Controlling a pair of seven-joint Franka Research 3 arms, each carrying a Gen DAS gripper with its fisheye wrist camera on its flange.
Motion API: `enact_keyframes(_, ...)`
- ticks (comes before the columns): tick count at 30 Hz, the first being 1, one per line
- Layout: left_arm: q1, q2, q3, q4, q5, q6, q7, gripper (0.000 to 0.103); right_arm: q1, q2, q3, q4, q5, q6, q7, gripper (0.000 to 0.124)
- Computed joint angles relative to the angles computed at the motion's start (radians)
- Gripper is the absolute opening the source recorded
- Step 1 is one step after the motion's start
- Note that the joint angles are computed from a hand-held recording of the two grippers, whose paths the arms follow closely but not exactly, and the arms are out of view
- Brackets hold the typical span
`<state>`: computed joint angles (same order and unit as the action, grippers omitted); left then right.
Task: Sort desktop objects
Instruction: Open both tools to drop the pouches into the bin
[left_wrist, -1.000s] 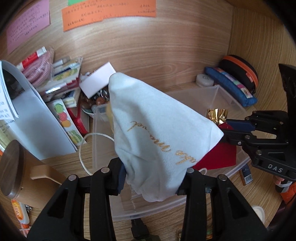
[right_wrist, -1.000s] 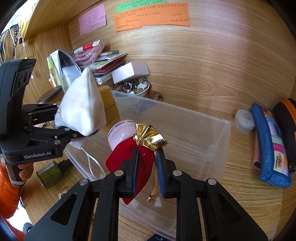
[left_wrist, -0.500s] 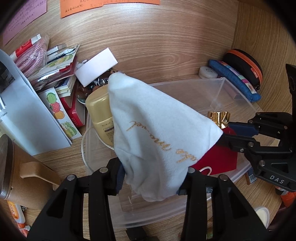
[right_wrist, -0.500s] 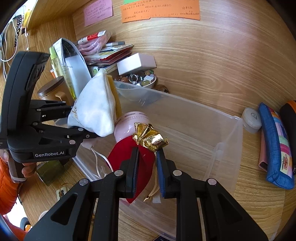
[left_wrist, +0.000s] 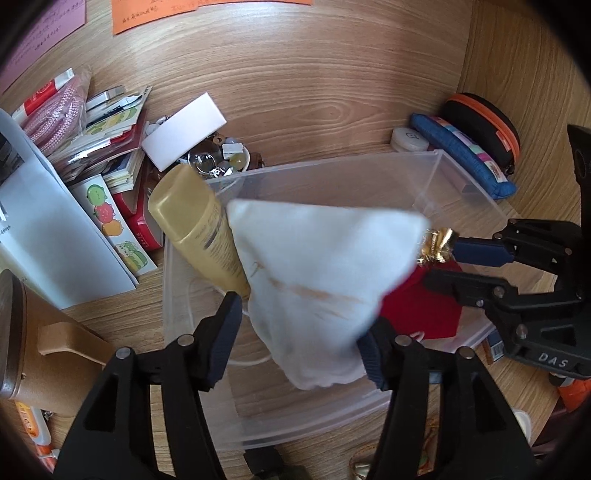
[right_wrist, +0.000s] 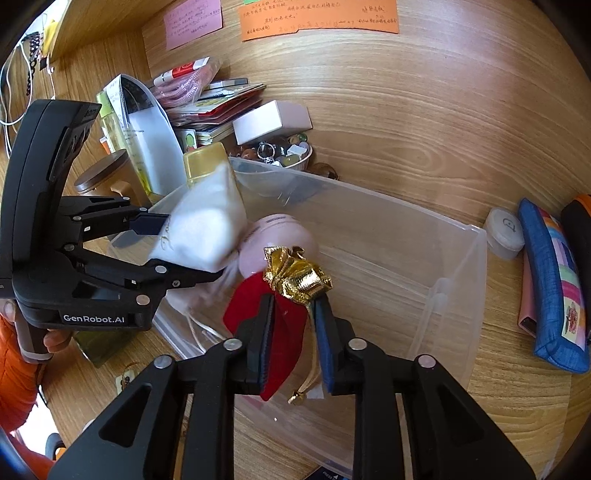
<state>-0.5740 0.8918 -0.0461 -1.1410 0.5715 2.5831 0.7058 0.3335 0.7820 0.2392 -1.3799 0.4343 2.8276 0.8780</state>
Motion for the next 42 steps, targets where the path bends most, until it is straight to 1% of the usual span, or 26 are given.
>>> enact_keyframes(3, -0.003, -0.011, 0.006, -0.012, 0.006, 0.015, -0.017, 0.061, -0.005, -0.013, 0.005, -0.019, 0.008, 0.012, -0.002, 0.034)
enact_keyframes(6, -0.012, -0.032, 0.017, -0.036, 0.023, 0.017, -0.039, 0.062, -0.012, -0.031, 0.014, -0.044, 0.018, 0.033, -0.013, 0.035)
enact_keyframes(8, -0.012, -0.047, 0.018, -0.056, 0.034, 0.021, -0.048, 0.065, -0.015, -0.042, 0.017, -0.059, 0.022, 0.042, -0.017, 0.038)
enact_keyframes(9, -0.013, -0.053, 0.02, -0.063, 0.041, 0.022, -0.054, 0.07, -0.017, -0.048, 0.019, -0.068, 0.025, 0.049, -0.02, 0.04)
enact_keyframes(10, -0.017, -0.06, 0.025, -0.072, 0.05, 0.024, -0.066, 0.072, -0.018, -0.054, 0.02, -0.075, 0.028, 0.055, -0.021, 0.042)
enact_keyframes(12, -0.021, -0.075, 0.026, -0.093, 0.065, 0.029, -0.082, 0.072, -0.025, -0.07, 0.028, -0.099, 0.037, 0.075, -0.028, 0.045)
enact_keyframes(20, -0.038, -0.144, 0.03, -0.18, 0.133, 0.035, -0.159, 0.073, -0.066, -0.141, 0.076, -0.199, 0.09, 0.135, -0.074, 0.047)
enact_keyframes(29, -0.054, -0.232, 0.027, -0.291, 0.236, 0.035, -0.273, 0.075, -0.137, -0.224, 0.164, -0.322, 0.188, 0.212, -0.169, 0.05)
enact_keyframes(30, -0.055, -0.24, 0.025, -0.301, 0.247, 0.033, -0.285, 0.076, -0.148, -0.234, 0.177, -0.338, 0.202, 0.221, -0.183, 0.051)
enact_keyframes(31, -0.056, -0.249, 0.025, -0.314, 0.26, 0.034, -0.301, 0.082, -0.154, -0.242, 0.185, -0.349, 0.213, 0.229, -0.193, 0.051)
enact_keyframes(33, -0.061, -0.27, 0.027, -0.345, 0.292, 0.035, -0.34, 0.086, -0.169, -0.258, 0.203, -0.375, 0.235, 0.247, -0.215, 0.052)
enact_keyframes(36, -0.054, -0.29, 0.012, -0.377, 0.315, 0.025, -0.371, 0.086, -0.2, -0.277, 0.236, -0.411, 0.272, 0.266, -0.25, 0.053)
enact_keyframes(42, -0.034, -0.326, -0.017, -0.453, 0.334, 0.019, -0.422, 0.086, -0.235, -0.301, 0.261, -0.464, 0.33, 0.291, -0.284, 0.053)
